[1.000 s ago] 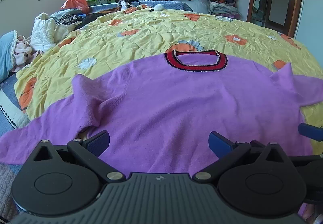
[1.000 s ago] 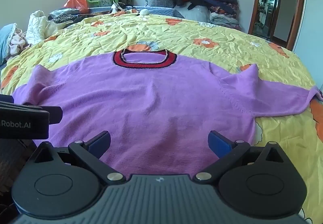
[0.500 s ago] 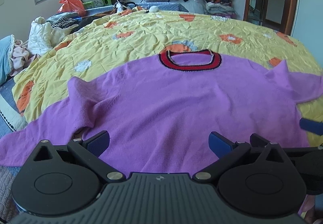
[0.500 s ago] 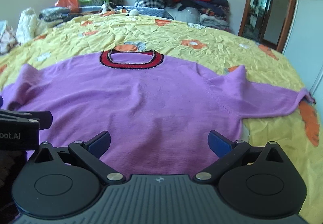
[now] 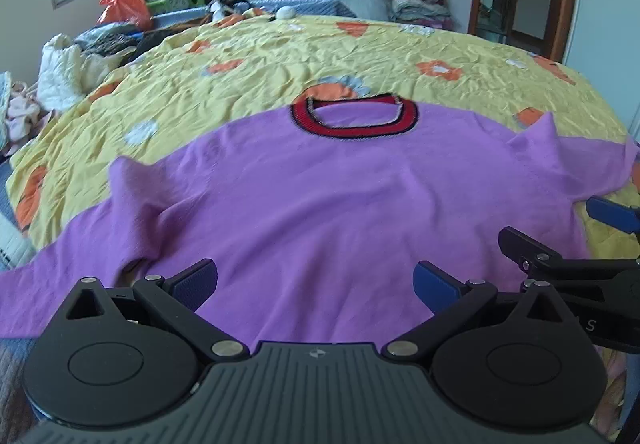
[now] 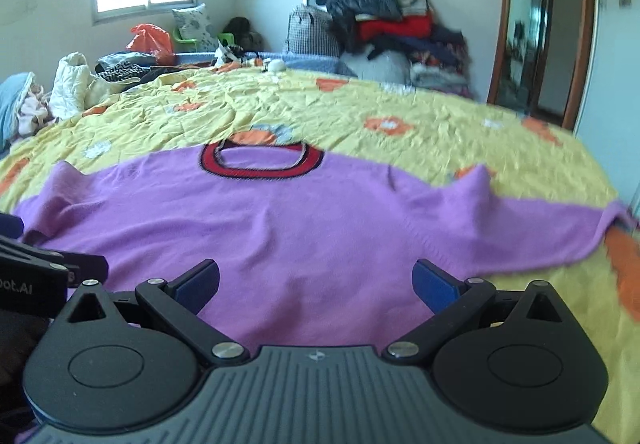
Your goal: Fold small clothes
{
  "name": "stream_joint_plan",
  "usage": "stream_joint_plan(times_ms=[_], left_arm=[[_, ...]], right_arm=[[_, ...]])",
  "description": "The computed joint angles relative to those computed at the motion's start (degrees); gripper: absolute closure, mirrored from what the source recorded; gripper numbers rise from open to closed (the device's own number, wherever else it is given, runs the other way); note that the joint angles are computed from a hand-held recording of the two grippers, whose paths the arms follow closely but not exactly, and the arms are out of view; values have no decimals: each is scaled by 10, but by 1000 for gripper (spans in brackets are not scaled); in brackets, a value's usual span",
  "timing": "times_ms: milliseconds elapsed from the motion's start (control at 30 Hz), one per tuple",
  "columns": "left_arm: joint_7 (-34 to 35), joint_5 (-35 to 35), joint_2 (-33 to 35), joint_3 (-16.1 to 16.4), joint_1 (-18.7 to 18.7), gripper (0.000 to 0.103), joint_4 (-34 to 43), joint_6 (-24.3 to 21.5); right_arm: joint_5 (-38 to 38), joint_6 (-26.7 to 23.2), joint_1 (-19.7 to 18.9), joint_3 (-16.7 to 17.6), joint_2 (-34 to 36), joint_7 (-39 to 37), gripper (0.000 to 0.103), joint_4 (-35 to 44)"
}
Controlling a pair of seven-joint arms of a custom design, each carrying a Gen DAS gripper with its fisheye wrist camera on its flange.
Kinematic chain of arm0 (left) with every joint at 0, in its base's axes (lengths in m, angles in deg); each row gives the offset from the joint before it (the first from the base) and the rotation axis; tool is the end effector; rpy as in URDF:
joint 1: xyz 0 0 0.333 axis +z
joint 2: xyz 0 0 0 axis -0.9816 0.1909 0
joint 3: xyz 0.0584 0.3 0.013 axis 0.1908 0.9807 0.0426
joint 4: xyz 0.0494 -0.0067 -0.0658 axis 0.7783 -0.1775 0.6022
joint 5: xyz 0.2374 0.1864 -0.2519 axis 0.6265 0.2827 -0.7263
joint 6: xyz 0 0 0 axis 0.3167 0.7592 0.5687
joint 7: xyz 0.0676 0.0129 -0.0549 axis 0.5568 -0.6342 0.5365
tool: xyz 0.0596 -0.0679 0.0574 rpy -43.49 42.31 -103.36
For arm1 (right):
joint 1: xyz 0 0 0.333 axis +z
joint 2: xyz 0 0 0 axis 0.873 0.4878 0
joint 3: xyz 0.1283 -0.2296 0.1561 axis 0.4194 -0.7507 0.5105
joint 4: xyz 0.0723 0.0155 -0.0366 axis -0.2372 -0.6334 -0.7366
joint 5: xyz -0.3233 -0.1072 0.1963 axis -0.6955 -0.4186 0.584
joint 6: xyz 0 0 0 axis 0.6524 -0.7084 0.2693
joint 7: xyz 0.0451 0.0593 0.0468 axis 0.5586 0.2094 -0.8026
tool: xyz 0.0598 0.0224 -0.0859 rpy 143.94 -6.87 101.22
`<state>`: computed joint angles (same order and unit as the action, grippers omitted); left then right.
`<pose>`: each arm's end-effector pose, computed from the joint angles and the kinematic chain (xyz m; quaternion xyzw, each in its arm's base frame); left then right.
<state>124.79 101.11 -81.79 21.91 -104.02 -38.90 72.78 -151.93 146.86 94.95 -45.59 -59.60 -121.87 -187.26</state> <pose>0.4764 -0.4135 0.5186 -0.5165 0.7663 -0.2923 0.2462 0.4126 0.4083 0.4779 -0.5627 0.6727 -0.3814 0.2924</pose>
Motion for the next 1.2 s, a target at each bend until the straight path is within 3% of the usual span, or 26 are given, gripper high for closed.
stream_joint_plan(times_ms=[133, 333, 467, 567, 767, 800, 900, 1033, 1200], left_arm=[[8, -12, 39, -1, -10, 0, 41, 2], [-28, 17, 107, 21, -58, 0, 118, 0], [-148, 99, 130, 59, -101, 0, 146, 34], [-131, 122, 168, 62, -119, 0, 202, 21], [97, 14, 263, 20, -122, 0, 323, -14], [123, -4, 274, 16, -122, 0, 336, -17], [170, -39, 300, 19, -134, 0, 368, -37], [187, -47, 341, 61, -175, 0, 435, -87], [206, -78, 392, 82, -194, 0, 520, -151]], right_arm=[[46, 27, -17, -11, -22, -54, 0, -26], [22, -91, -27, 1, -42, -60, 0, -52], [25, -84, -61, -10, -101, -36, 0, -115], [24, -82, -98, -16, -144, -18, 0, -163], [46, 18, -186, -66, -221, -24, 0, -243], [40, 58, -204, -83, -235, -14, 0, -256], [44, 172, -258, -136, -254, 19, 0, -279], [64, 244, -313, -171, -235, 16, 0, -279], [106, 337, -362, -192, -206, 19, 0, -288]])
